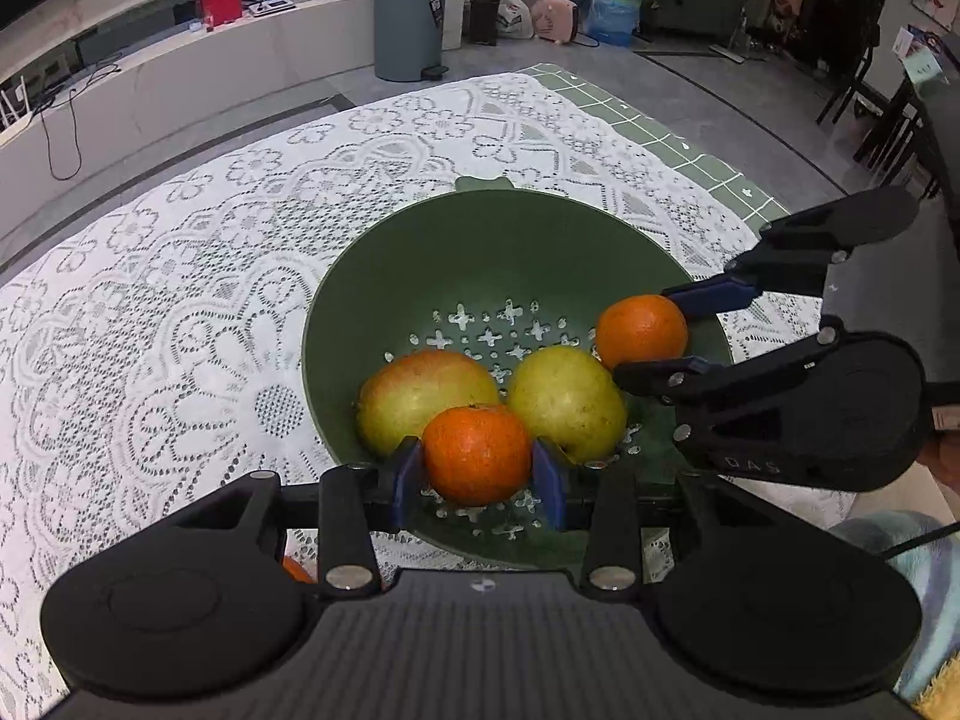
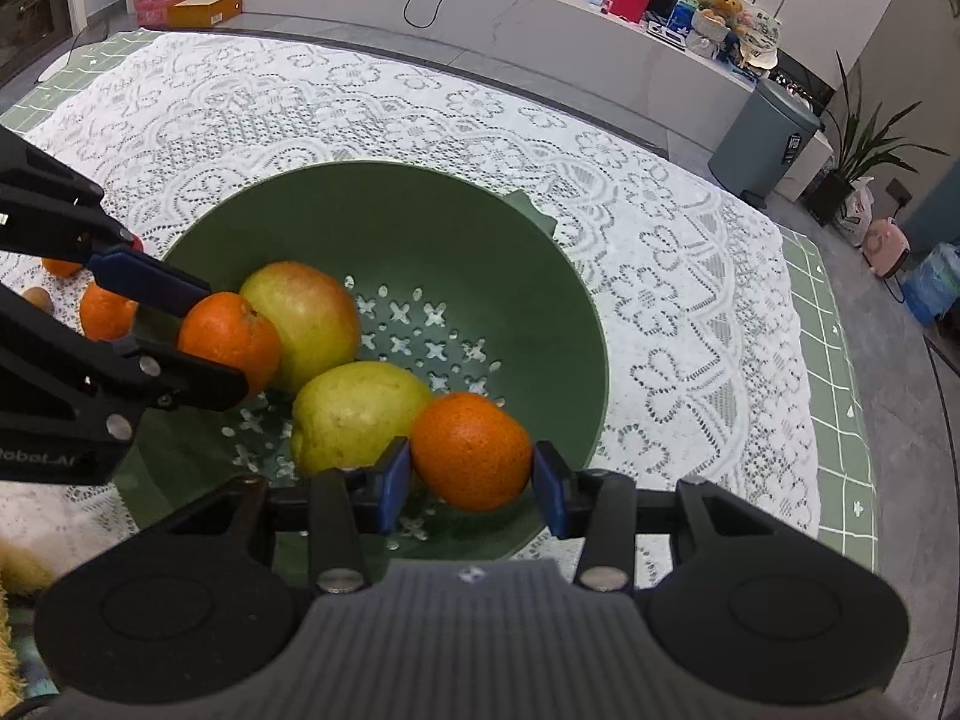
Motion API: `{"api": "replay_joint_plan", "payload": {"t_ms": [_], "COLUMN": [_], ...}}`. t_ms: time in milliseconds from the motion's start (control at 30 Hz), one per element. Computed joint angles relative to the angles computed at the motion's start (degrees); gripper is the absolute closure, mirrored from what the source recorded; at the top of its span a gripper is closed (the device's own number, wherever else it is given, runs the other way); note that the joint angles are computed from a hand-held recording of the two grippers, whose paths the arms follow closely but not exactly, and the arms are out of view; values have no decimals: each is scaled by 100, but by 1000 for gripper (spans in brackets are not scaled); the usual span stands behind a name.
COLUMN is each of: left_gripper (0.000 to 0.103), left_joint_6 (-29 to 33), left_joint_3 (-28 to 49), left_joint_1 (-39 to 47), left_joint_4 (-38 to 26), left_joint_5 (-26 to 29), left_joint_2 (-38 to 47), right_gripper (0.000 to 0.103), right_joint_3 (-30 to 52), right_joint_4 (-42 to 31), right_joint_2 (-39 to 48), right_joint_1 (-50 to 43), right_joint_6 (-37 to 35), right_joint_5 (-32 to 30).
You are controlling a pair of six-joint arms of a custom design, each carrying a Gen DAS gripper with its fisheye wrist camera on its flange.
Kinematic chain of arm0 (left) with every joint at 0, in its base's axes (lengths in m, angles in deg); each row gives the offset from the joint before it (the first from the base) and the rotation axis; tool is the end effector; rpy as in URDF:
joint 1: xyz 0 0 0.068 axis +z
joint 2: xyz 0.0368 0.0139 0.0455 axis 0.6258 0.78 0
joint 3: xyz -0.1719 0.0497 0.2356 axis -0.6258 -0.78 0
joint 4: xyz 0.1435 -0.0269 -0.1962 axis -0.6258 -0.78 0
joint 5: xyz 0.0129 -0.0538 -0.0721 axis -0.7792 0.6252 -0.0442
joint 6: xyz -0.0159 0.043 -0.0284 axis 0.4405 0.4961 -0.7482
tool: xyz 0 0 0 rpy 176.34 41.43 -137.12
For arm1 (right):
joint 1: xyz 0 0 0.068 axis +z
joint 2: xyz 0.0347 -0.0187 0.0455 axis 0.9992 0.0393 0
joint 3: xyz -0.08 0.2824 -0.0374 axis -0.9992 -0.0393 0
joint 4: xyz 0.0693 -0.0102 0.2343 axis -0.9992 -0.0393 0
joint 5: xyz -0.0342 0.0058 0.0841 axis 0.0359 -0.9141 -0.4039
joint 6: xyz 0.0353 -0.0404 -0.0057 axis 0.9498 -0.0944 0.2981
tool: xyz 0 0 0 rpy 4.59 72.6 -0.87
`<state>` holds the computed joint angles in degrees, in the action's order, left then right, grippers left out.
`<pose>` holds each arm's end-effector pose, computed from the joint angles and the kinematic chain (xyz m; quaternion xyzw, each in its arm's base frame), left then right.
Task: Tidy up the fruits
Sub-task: 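Lower both oranges into the colander and open both grippers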
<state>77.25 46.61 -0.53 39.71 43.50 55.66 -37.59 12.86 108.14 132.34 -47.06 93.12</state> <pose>0.2141 -0.1767 0.0771 0.2887 0.9137 -0.1226 0.2585 0.1782 0.1568 0.0971 -0.1722 0.9464 -0.0546 0.2677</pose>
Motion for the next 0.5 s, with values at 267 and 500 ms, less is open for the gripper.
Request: {"api": "replay_joint_plan", "payload": {"t_ms": [267, 500], "left_gripper": [56, 57], "left_joint_6": [104, 88], "left_joint_3": [-136, -109], "left_joint_1": [-77, -106], "left_joint_4": [-44, -242], "left_joint_5": [21, -24], "left_joint_2": [-67, -196], "right_gripper": [61, 61], "right_joint_3": [168, 252], "right_joint_4": [-320, -619], "right_joint_2": [28, -55], "right_joint_1": [105, 95], "right_joint_6": [-239, -287], "right_joint_5": [66, -51]}}
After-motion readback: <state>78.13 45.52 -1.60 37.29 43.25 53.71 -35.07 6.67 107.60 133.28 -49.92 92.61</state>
